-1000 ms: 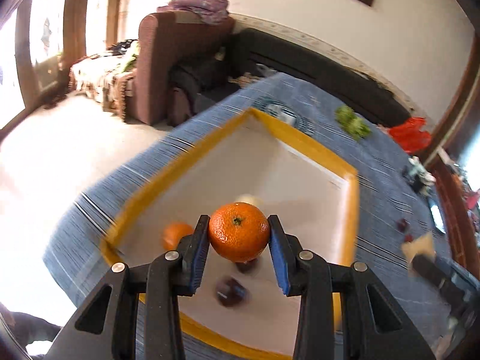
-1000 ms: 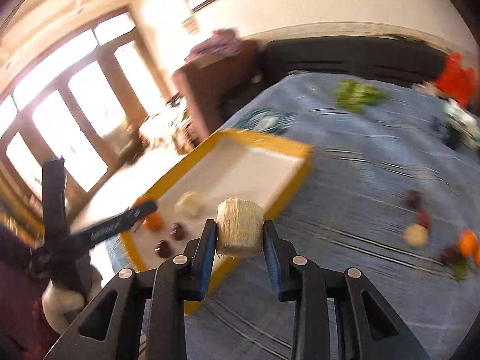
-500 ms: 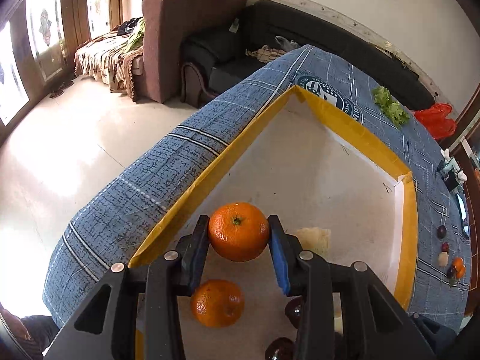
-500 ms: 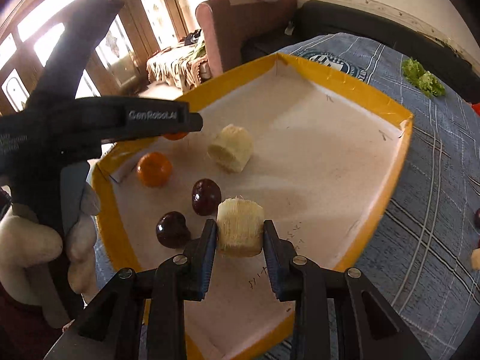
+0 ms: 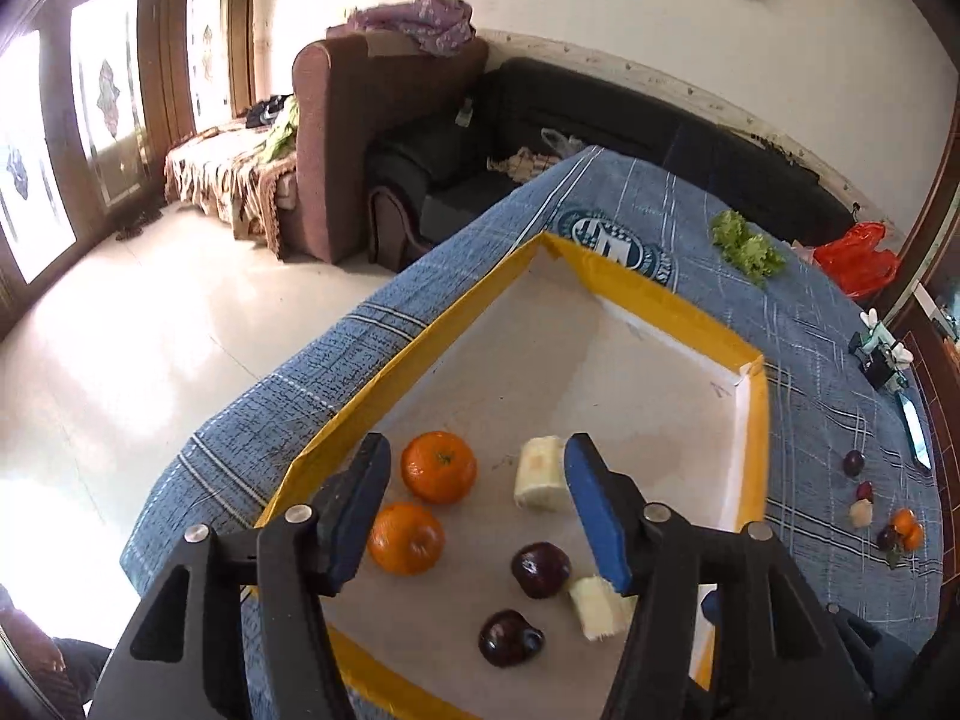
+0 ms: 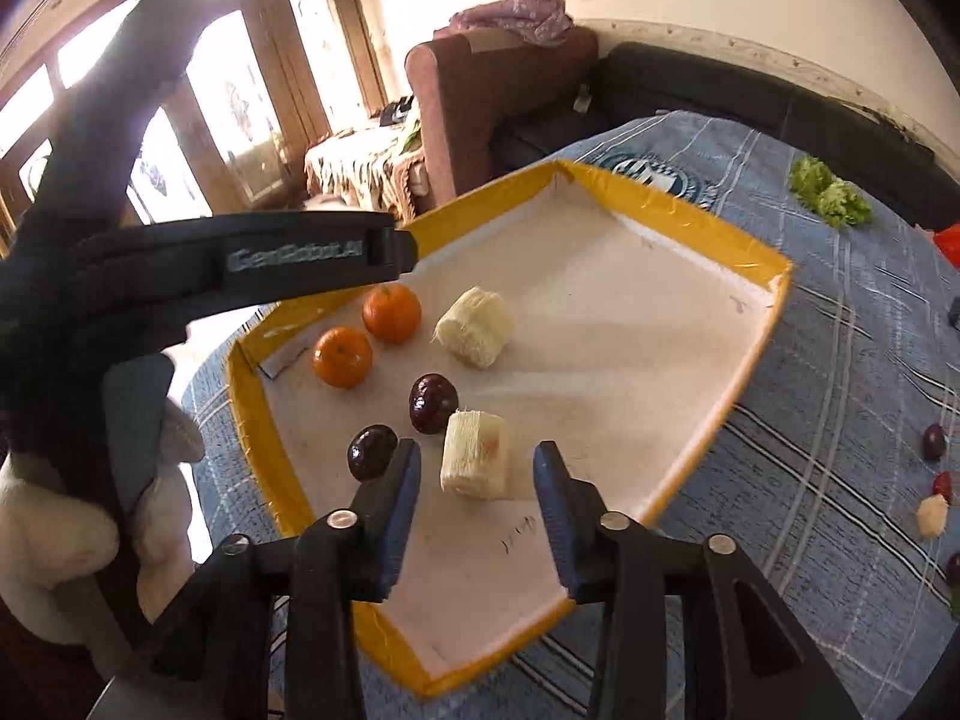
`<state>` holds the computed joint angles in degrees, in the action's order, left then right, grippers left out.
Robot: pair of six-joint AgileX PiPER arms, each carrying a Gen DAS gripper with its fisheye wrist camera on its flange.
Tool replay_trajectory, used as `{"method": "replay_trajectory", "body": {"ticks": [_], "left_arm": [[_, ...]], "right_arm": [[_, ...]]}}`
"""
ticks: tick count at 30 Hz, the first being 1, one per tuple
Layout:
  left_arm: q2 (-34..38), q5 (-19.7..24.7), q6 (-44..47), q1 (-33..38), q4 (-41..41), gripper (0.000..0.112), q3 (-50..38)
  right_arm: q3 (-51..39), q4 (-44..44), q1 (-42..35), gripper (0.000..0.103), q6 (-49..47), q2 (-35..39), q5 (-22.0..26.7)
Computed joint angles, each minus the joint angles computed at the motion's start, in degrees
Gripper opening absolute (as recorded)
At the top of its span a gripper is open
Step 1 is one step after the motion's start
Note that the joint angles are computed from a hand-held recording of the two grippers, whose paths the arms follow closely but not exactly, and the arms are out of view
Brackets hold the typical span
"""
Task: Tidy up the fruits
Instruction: 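Move both grippers back over the remaining fruit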
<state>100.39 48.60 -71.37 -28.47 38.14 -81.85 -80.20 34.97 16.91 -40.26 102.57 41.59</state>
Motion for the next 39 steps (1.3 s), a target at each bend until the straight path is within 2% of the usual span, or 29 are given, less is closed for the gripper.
{"method": "replay_trajectory", "body": {"ticks": [4,8,13,18,22,25,26,27,31,33,36,39], "left_arm": [[0.2,6.2,-3.4,-5.7,4.5,0.063,-2.4],[0.9,9.9,-4.9,-10.2,6.7,0.066,-4.1],[4.1,12.8,-3.5,-14.5,6.9,0.068,-8.9],[6.9,13.1,-0.9,-16.0,5.1,0.068,-12.6],[5.6,14.4,-2.2,-15.6,6.0,0.068,-12.6],[3.1,14.1,-4.8,-14.7,6.1,0.074,-10.2],[2.8,13.7,-4.3,-14.4,5.5,0.074,-9.9],[2.6,12.8,-3.9,-14.2,4.8,0.074,-9.5],[4.5,9.4,-1.7,-14.4,2.2,0.074,-10.9],[6.8,8.1,0.8,-15.0,0.7,0.074,-13.2],[10.8,5.7,5.7,-15.6,-3.2,0.074,-17.5],[15.8,3.5,12.9,-15.3,-10.6,0.074,-23.9]], "right_arm": [[2.8,2.3,-3.0,0.048,-1.8,-2.7,-0.1],[6.2,5.5,-7.9,0.048,-4.6,-5.2,0.2],[9.5,8.2,-13.9,0.048,-7.1,-6.8,0.8],[11.3,9.7,-19.2,0.049,-8.7,-7.4,2.8],[7.3,9.1,-19.6,0.049,-6.0,-5.6,5.0],[5.7,13.0,-20.0,0.055,-8.9,-6.3,7.7],[6.6,14.1,-20.2,0.063,-10.8,-6.9,7.6],[7.7,14.8,-20.4,0.067,-12.5,-7.3,7.0],[9.3,13.4,-24.2,0.067,-13.7,-5.2,6.3],[8.4,13.2,-29.1,0.067,-14.0,-3.1,6.5],[3.7,10.9,-36.7,0.066,-11.9,0.8,6.7],[-3.0,7.6,-42.8,0.066,-7.7,5.0,6.8]]}}
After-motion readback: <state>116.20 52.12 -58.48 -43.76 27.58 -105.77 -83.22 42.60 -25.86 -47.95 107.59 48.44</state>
